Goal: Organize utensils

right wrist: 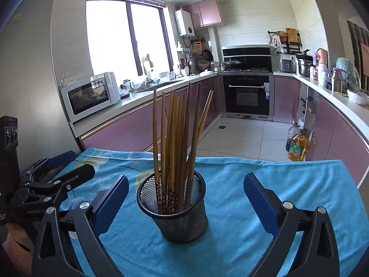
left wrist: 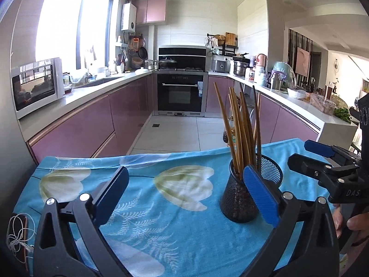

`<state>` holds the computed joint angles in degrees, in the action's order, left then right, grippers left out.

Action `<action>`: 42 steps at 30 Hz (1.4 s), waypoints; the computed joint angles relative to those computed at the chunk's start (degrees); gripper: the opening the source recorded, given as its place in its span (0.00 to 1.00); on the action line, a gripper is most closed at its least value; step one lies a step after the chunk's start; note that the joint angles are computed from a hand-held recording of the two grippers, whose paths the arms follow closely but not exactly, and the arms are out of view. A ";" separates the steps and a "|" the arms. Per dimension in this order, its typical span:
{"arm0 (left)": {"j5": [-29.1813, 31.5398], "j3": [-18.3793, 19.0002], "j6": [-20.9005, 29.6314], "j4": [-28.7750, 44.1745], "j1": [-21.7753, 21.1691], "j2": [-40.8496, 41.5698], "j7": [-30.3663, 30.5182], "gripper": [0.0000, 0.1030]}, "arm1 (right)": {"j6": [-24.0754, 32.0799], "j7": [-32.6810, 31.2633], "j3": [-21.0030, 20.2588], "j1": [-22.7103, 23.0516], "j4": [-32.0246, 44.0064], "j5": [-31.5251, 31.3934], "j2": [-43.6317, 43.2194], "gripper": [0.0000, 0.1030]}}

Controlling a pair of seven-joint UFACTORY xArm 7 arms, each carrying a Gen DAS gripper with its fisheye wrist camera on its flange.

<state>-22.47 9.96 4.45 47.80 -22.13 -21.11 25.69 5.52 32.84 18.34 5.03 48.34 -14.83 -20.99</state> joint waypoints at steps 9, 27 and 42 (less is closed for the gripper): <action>1.77 2.87 -7.06 -8.09 -1.60 -8.20 -2.41 0.95 | -4.34 12.61 15.59 -17.07 -6.59 -6.33 -10.65 0.94; 13.78 0.81 -13.42 -15.95 3.73 -15.34 -13.80 0.95 | -5.72 14.98 22.32 -22.74 -11.26 -2.66 -21.29 0.94; 20.06 -0.96 -16.16 -17.94 6.37 -16.25 -19.73 0.95 | -6.30 15.26 23.40 -23.70 -12.48 -0.90 -23.03 0.94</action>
<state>-2.40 9.00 -11.72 29.86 -15.76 -37.36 5.96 -0.78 48.09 41.74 -18.67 35.86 -15.73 -44.02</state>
